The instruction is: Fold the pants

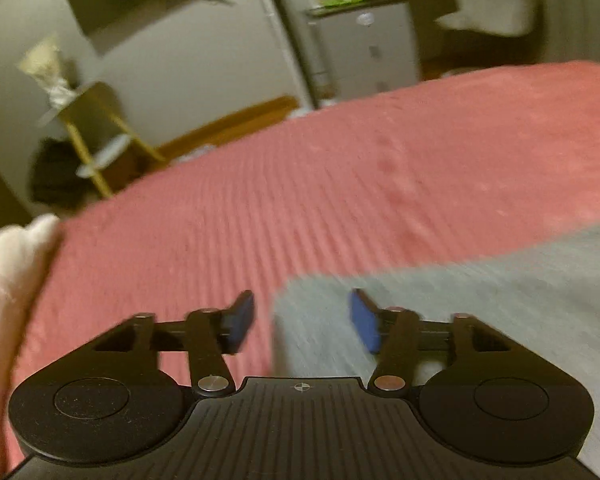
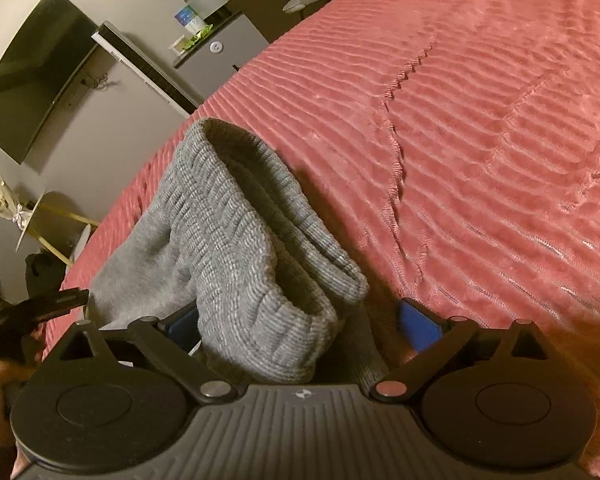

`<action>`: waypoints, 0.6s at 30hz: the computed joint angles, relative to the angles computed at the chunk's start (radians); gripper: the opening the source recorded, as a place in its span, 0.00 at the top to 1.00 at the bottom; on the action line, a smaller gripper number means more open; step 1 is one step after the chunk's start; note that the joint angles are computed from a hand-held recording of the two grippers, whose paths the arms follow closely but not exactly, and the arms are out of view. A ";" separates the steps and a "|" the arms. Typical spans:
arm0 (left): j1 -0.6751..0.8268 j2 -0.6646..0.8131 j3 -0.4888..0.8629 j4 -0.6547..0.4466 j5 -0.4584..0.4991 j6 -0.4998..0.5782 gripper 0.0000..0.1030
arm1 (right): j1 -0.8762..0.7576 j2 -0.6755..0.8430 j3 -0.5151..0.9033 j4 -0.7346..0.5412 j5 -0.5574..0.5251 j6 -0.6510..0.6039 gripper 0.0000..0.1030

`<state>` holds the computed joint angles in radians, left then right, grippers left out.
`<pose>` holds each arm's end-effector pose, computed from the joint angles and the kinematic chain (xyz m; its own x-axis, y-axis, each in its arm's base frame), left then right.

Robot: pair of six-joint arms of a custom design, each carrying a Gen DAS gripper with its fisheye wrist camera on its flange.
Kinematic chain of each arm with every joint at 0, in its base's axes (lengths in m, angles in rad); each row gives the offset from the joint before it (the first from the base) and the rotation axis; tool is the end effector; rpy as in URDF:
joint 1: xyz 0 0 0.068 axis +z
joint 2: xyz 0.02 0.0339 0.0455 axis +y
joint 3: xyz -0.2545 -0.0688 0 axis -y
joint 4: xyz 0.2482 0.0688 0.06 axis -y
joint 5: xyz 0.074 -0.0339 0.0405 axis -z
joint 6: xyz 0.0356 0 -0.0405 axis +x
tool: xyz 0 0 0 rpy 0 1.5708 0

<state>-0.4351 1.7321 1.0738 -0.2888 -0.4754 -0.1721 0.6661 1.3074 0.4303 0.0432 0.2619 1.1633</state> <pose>0.3294 -0.1351 0.1746 -0.7479 0.1797 -0.6390 0.0043 0.9640 0.2660 0.1876 0.1357 0.1265 -0.6531 0.6146 -0.4424 0.3523 0.7637 0.5410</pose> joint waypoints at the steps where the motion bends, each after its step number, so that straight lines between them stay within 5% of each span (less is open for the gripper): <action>1: 0.001 -0.076 -0.067 0.011 0.044 -0.014 0.30 | -0.001 0.000 -0.002 0.004 -0.002 0.001 0.04; 4: 0.056 -0.226 -0.207 -0.005 0.249 -0.004 0.14 | -0.013 0.008 -0.005 0.020 -0.012 -0.005 0.04; 8: 0.021 -0.200 -0.288 0.044 -0.067 -0.002 0.11 | -0.018 0.019 0.007 0.012 -0.018 -0.012 0.04; 10: 0.009 -0.236 -0.297 0.003 -0.101 -0.025 0.16 | -0.029 0.005 -0.002 0.016 -0.034 -0.012 0.04; 15: 0.154 -0.406 -0.334 -0.101 0.290 -0.003 0.17 | -0.122 -0.091 -0.097 0.107 -0.162 -0.009 0.04; 18: 0.222 -0.445 -0.362 -0.154 0.411 0.033 0.18 | -0.215 -0.088 -0.126 0.180 -0.295 -0.070 0.04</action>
<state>-0.2131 1.2866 0.7119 -0.4430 -0.0644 -0.1395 0.4514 1.2191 0.3039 0.2229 -0.0333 1.0929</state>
